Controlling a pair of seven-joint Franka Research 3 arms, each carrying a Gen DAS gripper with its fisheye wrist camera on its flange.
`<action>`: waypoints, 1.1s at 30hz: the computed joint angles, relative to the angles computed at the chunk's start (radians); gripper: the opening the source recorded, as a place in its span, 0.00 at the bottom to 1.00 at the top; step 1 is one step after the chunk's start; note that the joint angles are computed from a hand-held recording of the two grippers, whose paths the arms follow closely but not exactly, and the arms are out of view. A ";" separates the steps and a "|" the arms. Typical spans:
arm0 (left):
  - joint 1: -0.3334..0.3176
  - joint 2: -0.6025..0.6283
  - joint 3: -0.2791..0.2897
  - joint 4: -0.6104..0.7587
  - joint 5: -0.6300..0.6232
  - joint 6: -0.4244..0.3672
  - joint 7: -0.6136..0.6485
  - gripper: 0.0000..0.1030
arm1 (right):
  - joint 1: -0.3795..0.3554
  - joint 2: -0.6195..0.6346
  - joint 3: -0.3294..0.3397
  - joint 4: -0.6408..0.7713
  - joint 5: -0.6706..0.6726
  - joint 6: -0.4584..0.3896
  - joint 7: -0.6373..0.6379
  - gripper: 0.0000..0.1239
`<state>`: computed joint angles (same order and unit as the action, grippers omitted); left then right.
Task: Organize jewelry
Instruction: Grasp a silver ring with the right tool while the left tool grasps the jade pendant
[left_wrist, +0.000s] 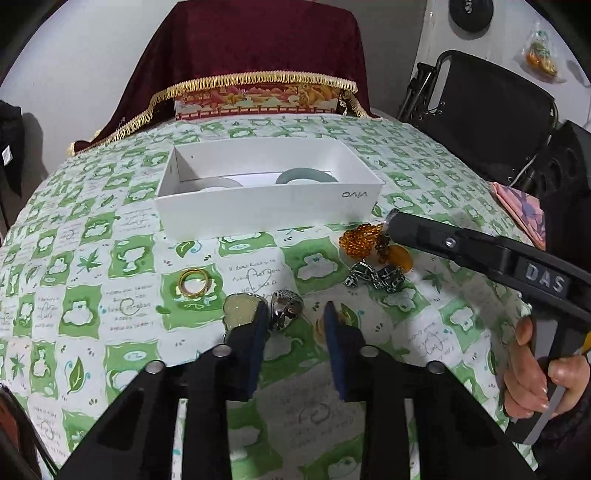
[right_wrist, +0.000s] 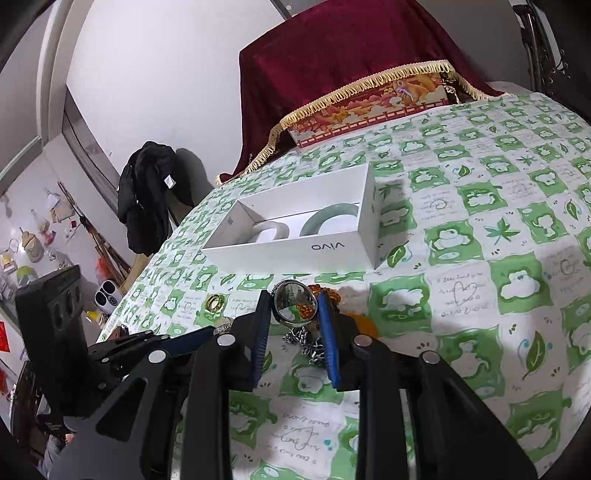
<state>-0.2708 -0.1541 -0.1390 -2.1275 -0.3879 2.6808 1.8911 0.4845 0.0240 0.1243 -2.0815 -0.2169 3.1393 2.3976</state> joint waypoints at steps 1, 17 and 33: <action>0.001 0.006 0.002 0.008 -0.003 -0.009 -0.002 0.18 | 0.001 0.001 -0.001 0.001 -0.006 0.000 0.008 0.20; -0.023 -0.015 0.050 0.012 -0.243 0.058 0.129 0.06 | -0.001 0.006 -0.015 0.015 -0.115 0.034 0.093 0.20; 0.018 0.050 -0.005 0.065 -0.103 -0.024 0.044 0.07 | 0.016 0.009 -0.034 0.025 -0.174 0.002 0.133 0.20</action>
<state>-0.2525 -0.1037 -0.1438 -2.0626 -0.4907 2.6569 1.9355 0.5008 0.0333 0.0901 -2.0562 -0.3905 3.1418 2.5305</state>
